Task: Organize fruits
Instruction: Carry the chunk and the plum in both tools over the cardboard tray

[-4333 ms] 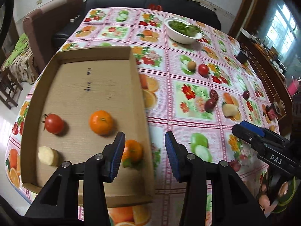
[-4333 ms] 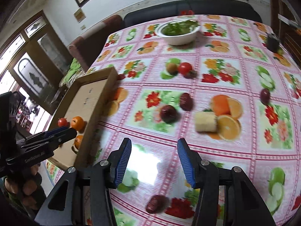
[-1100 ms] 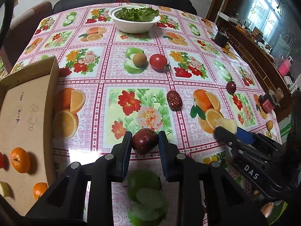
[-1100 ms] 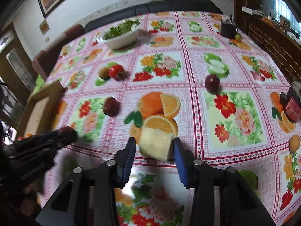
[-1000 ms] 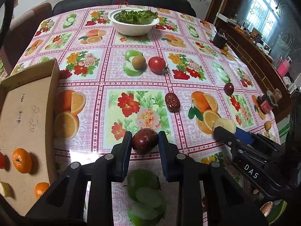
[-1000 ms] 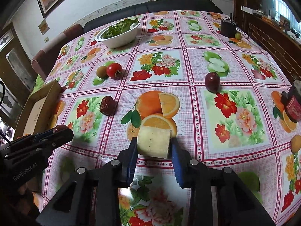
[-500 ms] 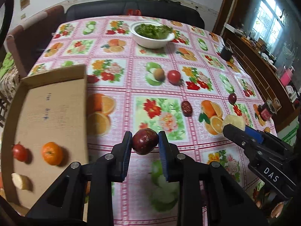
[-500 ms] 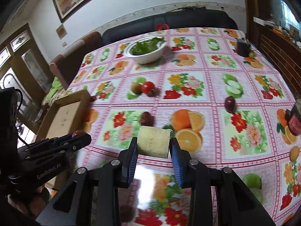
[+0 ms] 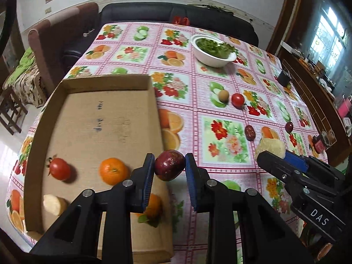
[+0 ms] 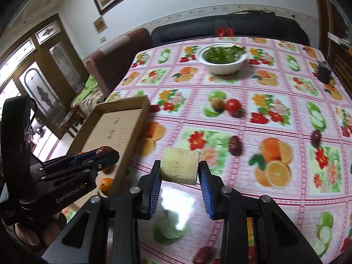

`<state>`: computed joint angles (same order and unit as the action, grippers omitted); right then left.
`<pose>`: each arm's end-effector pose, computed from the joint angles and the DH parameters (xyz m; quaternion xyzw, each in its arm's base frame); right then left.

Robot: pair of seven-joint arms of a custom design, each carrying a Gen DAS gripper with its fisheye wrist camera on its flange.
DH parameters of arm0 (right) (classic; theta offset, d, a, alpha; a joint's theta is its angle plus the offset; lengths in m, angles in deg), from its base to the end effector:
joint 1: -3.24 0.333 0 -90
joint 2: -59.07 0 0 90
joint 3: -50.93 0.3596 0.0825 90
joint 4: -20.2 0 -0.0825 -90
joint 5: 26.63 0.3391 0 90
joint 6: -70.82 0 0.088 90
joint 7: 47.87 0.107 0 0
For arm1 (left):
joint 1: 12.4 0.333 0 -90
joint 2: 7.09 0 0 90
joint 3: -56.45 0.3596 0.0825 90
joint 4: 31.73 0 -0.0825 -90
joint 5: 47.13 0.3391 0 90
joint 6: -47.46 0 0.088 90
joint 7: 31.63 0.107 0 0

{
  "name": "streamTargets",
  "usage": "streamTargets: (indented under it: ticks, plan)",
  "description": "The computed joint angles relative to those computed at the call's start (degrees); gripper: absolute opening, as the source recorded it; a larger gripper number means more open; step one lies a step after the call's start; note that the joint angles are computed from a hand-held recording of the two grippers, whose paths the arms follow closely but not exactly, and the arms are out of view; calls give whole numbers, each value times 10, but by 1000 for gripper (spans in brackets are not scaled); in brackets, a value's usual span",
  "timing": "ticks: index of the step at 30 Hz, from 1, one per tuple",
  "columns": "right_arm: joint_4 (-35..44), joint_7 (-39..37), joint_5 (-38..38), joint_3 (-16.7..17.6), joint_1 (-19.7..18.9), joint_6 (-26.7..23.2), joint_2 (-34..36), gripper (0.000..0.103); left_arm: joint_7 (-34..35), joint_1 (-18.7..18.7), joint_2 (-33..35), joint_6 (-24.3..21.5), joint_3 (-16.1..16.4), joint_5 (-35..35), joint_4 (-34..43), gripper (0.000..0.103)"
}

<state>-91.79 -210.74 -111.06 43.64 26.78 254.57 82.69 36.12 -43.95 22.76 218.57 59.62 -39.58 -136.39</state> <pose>0.5394 0.2644 0.3760 -0.6356 0.6711 -0.1565 0.3479 0.5943 -0.3391 0.3912 -0.5832 0.7484 -0.2805 0.1450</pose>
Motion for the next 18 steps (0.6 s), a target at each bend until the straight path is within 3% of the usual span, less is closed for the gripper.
streamTargets:
  ticks: [11,18]
  plan:
    - [23,-215,185,58,-16,-3,33,34,-8,16,-12,8,8,-8,-25,26]
    - [46,-336,286,118,-51,-18,60,34,-19,24,-11,3,18,-11,-24,26]
